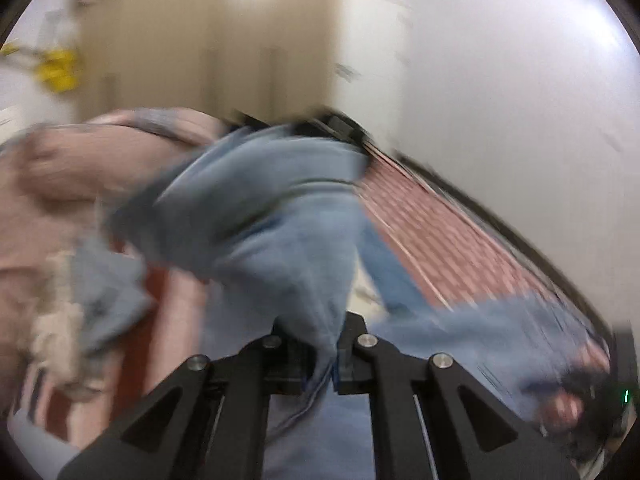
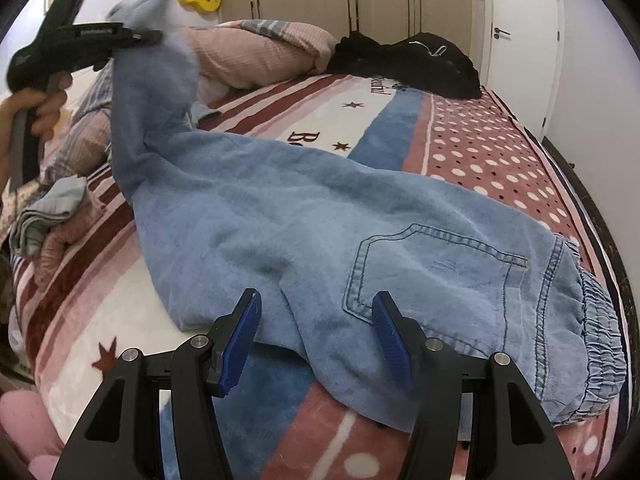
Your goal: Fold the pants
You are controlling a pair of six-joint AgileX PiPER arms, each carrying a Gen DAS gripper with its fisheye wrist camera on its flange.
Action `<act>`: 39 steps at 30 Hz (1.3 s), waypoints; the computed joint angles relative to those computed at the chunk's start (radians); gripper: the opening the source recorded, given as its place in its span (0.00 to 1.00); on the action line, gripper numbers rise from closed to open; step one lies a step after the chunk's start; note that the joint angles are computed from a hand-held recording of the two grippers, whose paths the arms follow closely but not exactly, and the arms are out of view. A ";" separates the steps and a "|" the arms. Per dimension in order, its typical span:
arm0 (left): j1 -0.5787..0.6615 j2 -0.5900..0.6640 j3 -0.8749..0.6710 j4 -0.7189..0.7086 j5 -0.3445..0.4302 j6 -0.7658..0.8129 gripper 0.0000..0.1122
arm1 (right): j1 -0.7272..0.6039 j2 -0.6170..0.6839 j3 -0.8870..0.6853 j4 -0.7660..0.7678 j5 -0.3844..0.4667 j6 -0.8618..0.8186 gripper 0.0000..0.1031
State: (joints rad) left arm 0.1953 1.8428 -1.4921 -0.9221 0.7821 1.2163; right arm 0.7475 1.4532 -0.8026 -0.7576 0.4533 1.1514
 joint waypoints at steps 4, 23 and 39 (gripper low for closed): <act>-0.146 0.012 0.146 0.077 -0.042 0.045 0.06 | 0.004 -0.017 0.009 0.014 0.010 -0.007 0.52; 0.067 0.054 -0.033 0.117 0.149 -0.004 0.78 | -0.106 0.017 -0.060 0.384 -0.248 -0.275 0.71; 0.031 0.281 -0.078 0.455 -0.013 -0.279 0.78 | 0.024 0.327 -0.257 0.021 0.082 0.041 0.68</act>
